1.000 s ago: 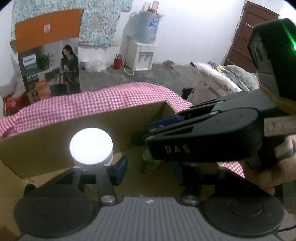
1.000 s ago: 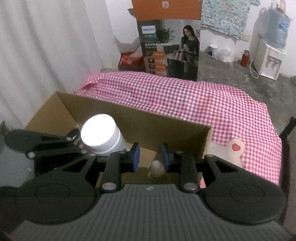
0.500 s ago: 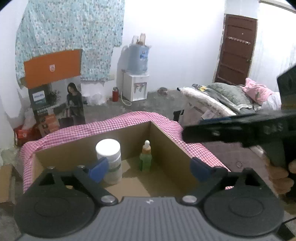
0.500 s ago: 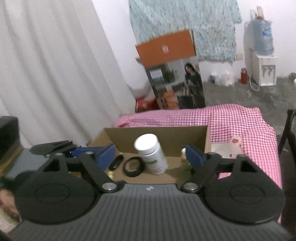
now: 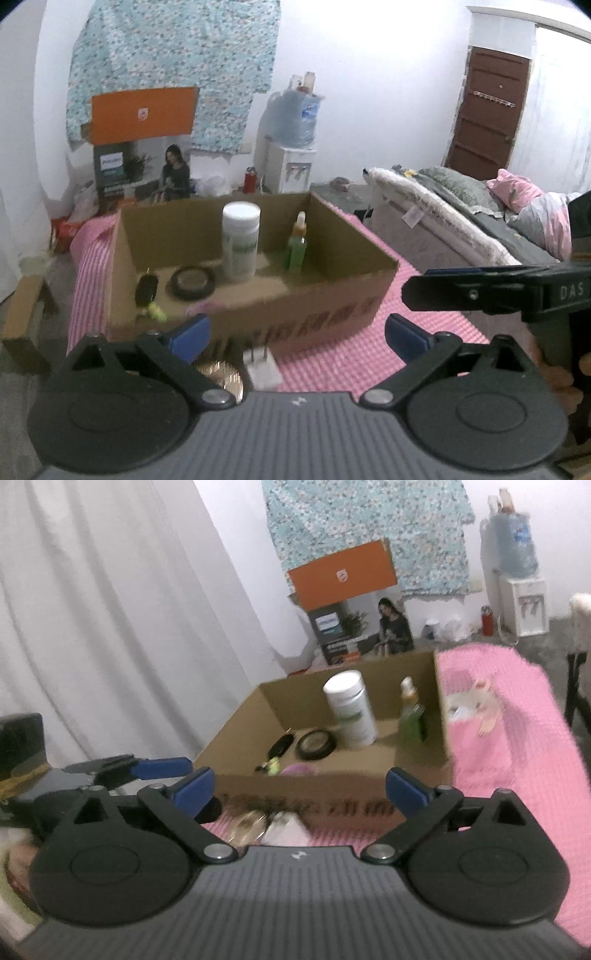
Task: Organize rigid objects
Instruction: 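Move the right gripper out of the box to the white plug charger, then close the right gripper on the white plug charger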
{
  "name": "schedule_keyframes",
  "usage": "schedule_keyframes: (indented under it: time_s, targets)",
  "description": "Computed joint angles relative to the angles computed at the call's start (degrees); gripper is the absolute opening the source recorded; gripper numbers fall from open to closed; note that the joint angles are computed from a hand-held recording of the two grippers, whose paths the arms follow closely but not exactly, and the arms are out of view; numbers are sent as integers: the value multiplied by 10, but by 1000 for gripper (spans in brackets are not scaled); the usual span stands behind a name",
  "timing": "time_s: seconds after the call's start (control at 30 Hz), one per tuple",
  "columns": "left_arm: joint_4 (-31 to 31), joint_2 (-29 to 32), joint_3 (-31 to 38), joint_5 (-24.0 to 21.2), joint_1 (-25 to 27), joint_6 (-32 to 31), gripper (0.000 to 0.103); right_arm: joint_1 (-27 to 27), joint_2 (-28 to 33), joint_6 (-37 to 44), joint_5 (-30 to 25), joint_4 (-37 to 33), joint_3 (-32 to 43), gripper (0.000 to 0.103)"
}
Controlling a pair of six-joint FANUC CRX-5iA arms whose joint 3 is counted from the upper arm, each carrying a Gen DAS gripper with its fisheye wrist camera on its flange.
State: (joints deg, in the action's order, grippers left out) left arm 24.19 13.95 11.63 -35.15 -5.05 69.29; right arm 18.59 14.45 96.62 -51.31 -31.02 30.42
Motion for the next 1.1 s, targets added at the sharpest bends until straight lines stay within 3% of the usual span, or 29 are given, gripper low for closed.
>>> schedule_keyframes:
  time_s: [0.17,0.4,0.6,0.7,0.83,0.97,1.1]
  targets:
    - [-35,-29,-51,29,-8,40,101,2,-12,-7,1,-21,-29,100]
    - [-128,-27,-50,10,-22,118,101,-2,10,-20,-29,-36,-15,100]
    - [-159,-10,-39,13,-38,111,101,-9,49,-29,-68,-67,28,97]
    - [-171,2,-27,19,-47,103,101,-14,79,-34,-98,-86,65,92]
    - [-190,24,-3,20,-55,112,98,-20,137,-56,-156,-98,148,75]
    - [-192,49,27,-3,-53,132,83,-17,191,-88,-198,-86,223,63]
    - [-186,64,42,-14,-48,140,81,-13,239,-111,-242,-81,291,52]
